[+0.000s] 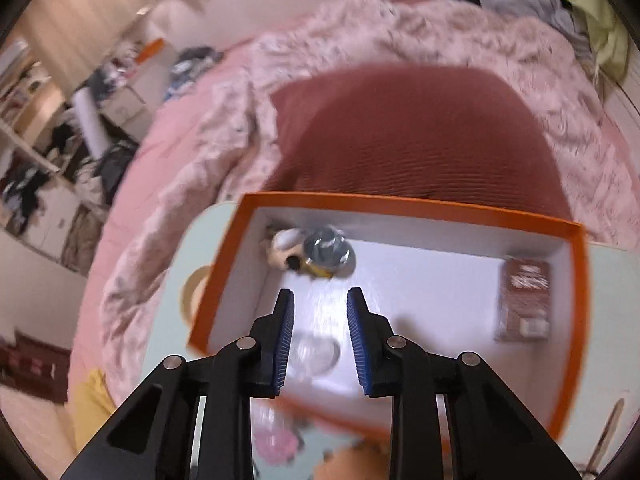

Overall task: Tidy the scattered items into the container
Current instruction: 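Grasp the silver round metal piece in the box with the right tool, set it on table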

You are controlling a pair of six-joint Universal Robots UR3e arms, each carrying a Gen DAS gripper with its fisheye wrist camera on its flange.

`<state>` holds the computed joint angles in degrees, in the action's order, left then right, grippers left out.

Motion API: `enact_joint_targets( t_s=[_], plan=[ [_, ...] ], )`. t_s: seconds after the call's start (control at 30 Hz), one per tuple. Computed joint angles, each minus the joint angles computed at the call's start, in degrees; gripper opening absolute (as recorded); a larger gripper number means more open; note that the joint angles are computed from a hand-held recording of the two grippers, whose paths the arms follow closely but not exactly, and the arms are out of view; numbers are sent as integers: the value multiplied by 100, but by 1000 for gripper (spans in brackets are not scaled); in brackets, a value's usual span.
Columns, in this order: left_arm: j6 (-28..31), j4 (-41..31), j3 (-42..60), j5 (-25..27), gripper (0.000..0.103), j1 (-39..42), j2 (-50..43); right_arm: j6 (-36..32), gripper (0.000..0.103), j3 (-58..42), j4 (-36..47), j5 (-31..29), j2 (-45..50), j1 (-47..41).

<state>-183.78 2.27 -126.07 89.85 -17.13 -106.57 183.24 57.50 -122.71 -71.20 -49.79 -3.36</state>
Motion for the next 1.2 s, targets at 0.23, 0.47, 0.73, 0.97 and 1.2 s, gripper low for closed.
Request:
enact_joint_targets(
  t_s=[0.23, 0.47, 0.73, 0.97, 1.2],
  plan=[
    [41, 127, -95, -79, 90, 56, 12, 621, 26, -1807, 802, -67, 1230, 43],
    [66, 134, -131, -161, 91, 92, 37, 508, 27, -3763, 2075, -225, 2295, 77],
    [81, 119, -121, -168, 91, 95, 42, 451, 24, -1897, 1208, 169, 1355, -183],
    [85, 118, -129, -173, 91, 102, 51, 520, 24, 751, -402, 1007, -298, -762],
    [80, 104, -113, -165, 91, 93, 47, -416, 24, 3854, -1312, 1645, -2851, -1301]
  ],
)
